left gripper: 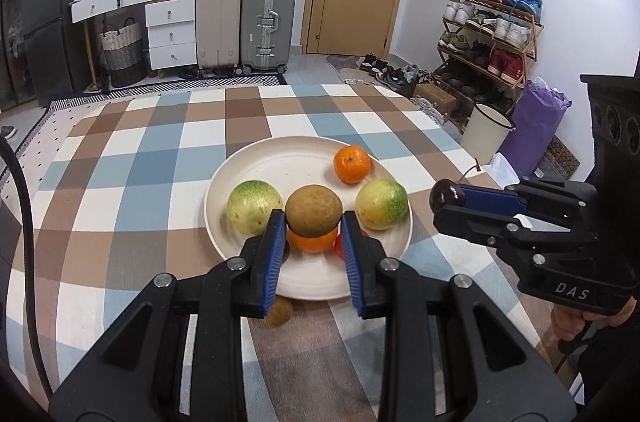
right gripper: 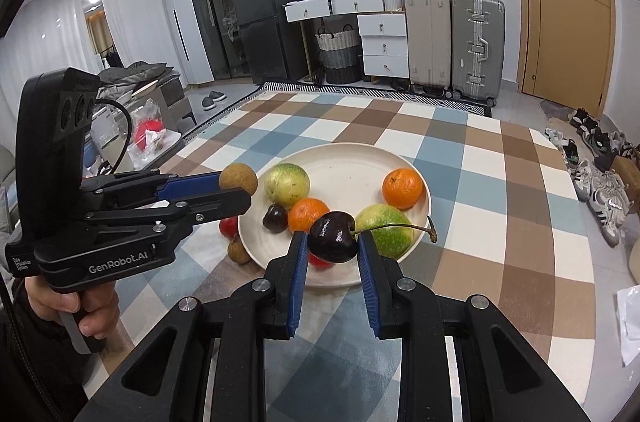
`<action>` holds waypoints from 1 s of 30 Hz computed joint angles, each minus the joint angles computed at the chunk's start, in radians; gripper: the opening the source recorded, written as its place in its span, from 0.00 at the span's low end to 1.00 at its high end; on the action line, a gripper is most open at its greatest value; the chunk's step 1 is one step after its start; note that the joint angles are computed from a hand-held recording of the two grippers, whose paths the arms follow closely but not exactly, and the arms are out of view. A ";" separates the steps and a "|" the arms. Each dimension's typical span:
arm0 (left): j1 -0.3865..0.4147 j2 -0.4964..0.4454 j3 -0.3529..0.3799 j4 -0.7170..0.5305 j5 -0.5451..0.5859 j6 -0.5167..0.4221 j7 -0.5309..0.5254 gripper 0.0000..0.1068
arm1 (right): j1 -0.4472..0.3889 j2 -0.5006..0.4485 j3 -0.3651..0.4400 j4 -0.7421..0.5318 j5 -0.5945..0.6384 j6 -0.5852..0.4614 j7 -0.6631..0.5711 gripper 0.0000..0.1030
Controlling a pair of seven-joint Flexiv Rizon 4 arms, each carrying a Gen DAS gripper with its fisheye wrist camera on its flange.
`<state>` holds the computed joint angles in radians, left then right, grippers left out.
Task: Organize fruits
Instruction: 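Carry the cherry over the plate with right tool while left tool carries the brown fruit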
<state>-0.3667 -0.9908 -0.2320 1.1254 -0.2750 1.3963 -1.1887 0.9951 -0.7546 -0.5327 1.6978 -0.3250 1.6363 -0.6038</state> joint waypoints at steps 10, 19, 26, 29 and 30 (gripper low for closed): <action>-0.033 -0.095 0.055 -0.192 0.004 -0.085 -0.040 0.24 | -0.051 -0.009 0.029 -0.045 -0.013 -0.008 -0.005 0.25; -0.058 -0.202 0.094 -0.393 0.024 -0.185 -0.077 0.24 | -0.120 -0.033 0.086 -0.112 -0.030 -0.027 -0.007 0.25; -0.074 -0.284 0.113 -0.552 0.039 -0.270 -0.093 0.24 | -0.177 -0.058 0.142 -0.164 -0.058 -0.050 -0.001 0.25; -0.080 -0.327 0.125 -0.638 0.043 -0.319 -0.101 0.24 | -0.202 -0.066 0.168 -0.183 -0.072 -0.066 0.000 0.25; -0.082 -0.340 0.127 -0.664 0.044 -0.332 -0.103 0.24 | -0.208 -0.069 0.174 -0.188 -0.077 -0.068 0.000 0.25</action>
